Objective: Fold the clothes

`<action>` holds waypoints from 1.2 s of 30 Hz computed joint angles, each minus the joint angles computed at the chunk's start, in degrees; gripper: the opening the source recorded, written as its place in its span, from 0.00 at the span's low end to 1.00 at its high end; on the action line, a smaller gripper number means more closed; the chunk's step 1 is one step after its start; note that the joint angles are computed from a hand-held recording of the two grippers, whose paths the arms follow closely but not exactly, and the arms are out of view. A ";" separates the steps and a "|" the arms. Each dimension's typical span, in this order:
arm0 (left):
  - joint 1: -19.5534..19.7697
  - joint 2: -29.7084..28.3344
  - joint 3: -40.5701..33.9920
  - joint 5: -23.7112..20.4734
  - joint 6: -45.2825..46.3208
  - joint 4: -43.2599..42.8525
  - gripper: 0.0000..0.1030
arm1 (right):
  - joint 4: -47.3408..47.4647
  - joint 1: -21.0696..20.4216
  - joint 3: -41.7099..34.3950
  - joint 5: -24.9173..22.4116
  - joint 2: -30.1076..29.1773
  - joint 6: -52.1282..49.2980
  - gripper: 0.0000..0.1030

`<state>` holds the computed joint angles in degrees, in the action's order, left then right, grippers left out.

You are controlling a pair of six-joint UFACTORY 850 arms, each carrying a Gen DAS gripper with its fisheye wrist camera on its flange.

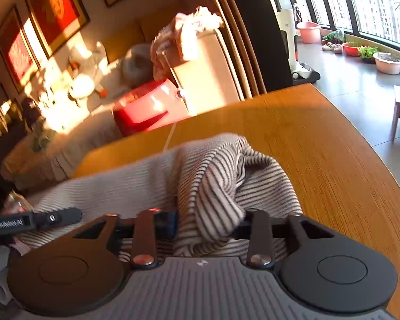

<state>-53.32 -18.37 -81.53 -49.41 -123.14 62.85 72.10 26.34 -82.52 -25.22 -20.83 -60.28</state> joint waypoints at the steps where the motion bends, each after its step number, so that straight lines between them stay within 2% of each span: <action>1: -0.46 0.27 0.02 -0.49 -0.19 0.14 0.38 | 1.16 -0.11 0.14 -0.42 0.38 -1.45 0.27; 10: -6.88 0.49 -2.73 -6.97 1.18 -0.54 0.36 | 8.09 -1.92 6.19 -4.44 8.42 -10.53 0.25; 14: -9.29 -0.17 -3.76 -7.62 2.41 -2.37 0.38 | 6.99 -3.56 10.44 -6.28 11.78 -10.15 0.25; 17: -9.91 -1.80 -4.69 -7.72 4.97 -6.11 0.42 | 2.74 -3.80 12.86 -4.28 12.21 -7.66 0.27; 19: -9.68 -2.66 -5.04 -8.24 5.47 -8.66 0.48 | 0.61 -3.58 13.53 -2.24 11.46 -7.00 0.34; 21: -9.65 -2.54 -4.96 -9.20 4.49 -9.42 0.56 | 4.52 -4.04 14.13 -2.49 11.08 -11.93 0.39; 22: -9.83 -2.54 -5.36 -10.48 4.48 -9.65 0.57 | 3.50 -3.93 13.77 -2.03 10.95 -11.46 0.41; 24: -10.29 -2.83 -6.82 -13.92 4.94 -9.52 0.58 | 0.94 -3.16 13.20 1.21 11.22 -11.12 0.57; 26: -11.05 -2.73 -7.77 -15.89 4.28 -7.92 0.58 | -0.19 -2.54 12.73 4.28 11.51 -12.03 0.66; 29: -11.58 -1.69 -7.56 -13.17 3.45 -4.98 0.66 | -0.93 -2.13 11.08 5.78 11.11 -12.20 0.68; 31: -11.14 -1.14 -6.88 -8.18 4.03 -4.34 0.69 | -2.24 -1.95 9.32 5.45 10.31 -11.28 0.66; 33: -10.25 -0.63 -5.68 -1.58 4.50 -5.03 0.70 | -3.46 -1.28 7.33 5.02 9.33 -11.63 0.51; 35: -8.83 -0.12 -3.82 5.51 4.47 -6.34 0.70 | -5.55 -0.01 5.03 5.07 8.15 -11.75 0.46; 36: -8.31 -0.14 -3.12 7.30 4.52 -6.72 0.71 | -7.24 0.65 3.69 4.90 7.36 -11.27 0.46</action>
<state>-61.63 -18.50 -84.65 -42.11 -118.62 56.14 64.86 26.99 -78.82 -20.32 -13.47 -71.55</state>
